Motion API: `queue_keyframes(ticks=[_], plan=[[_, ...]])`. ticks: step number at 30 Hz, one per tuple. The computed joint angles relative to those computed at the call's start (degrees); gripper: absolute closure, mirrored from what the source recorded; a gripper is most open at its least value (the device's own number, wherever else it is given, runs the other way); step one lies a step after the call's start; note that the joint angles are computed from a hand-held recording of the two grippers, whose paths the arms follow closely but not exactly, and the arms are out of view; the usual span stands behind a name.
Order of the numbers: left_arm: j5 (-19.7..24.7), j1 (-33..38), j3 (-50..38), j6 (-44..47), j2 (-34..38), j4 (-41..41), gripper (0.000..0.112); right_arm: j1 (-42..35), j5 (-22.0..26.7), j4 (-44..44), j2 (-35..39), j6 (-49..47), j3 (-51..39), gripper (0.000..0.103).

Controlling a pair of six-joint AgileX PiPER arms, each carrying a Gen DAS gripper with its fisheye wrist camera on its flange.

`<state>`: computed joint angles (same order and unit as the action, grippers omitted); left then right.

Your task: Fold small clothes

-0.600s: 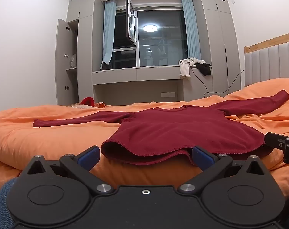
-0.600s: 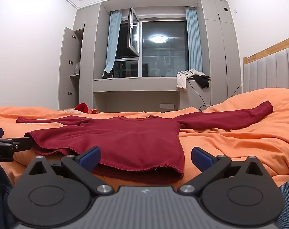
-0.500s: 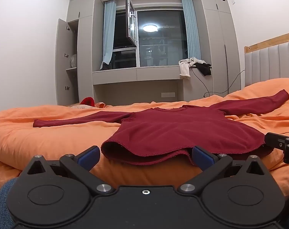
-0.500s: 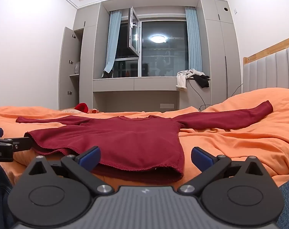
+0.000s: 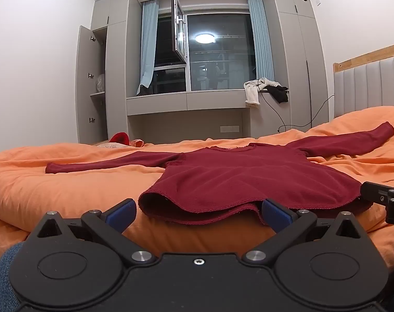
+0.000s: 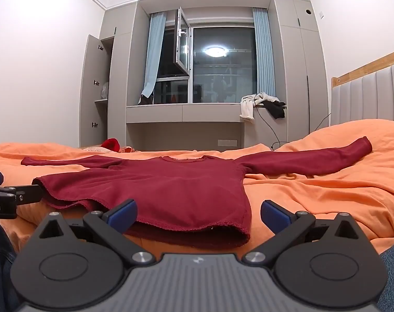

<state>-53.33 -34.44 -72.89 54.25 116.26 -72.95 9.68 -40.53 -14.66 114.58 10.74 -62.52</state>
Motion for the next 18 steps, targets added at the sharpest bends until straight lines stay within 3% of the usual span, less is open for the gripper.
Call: queue_keyframes(ticks=[18], plan=[[-0.02, -0.01, -0.04, 0.05, 0.02, -0.03, 0.010, 0.21, 0.02, 0.69, -0.05, -0.80, 0.34, 0.000]])
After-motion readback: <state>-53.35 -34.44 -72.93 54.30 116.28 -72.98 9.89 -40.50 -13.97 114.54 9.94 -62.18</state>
